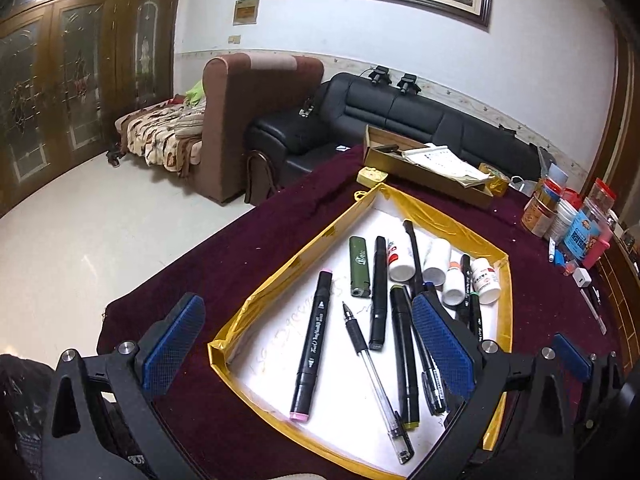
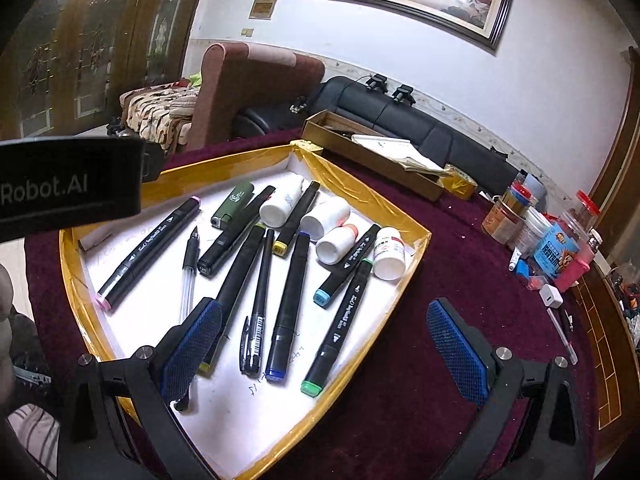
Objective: Organize rigid objects
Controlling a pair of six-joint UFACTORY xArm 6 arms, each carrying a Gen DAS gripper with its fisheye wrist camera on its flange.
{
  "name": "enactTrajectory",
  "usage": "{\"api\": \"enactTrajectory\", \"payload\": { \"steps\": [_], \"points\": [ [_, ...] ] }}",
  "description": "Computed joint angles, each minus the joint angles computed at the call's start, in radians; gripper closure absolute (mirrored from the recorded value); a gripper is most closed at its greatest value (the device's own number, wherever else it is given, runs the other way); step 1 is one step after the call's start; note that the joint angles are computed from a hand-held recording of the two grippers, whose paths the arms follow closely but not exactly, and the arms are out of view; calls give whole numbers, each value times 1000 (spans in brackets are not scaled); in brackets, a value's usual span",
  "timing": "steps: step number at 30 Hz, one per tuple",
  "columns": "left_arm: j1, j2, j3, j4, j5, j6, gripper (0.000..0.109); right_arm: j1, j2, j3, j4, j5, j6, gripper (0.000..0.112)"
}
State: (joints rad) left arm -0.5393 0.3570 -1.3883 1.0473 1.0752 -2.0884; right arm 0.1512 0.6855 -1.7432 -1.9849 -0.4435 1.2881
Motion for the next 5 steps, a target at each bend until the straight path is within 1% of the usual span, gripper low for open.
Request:
{"api": "enactTrajectory", "payload": {
  "steps": [2,5],
  "points": [
    [5,-8,12,-1,-22,-2,6,3,7,-19,-34,-8,37,11],
    [7,-6,6,-6,-29,9,6,1,24,-64,-92,-34,114,11]
  ]
}}
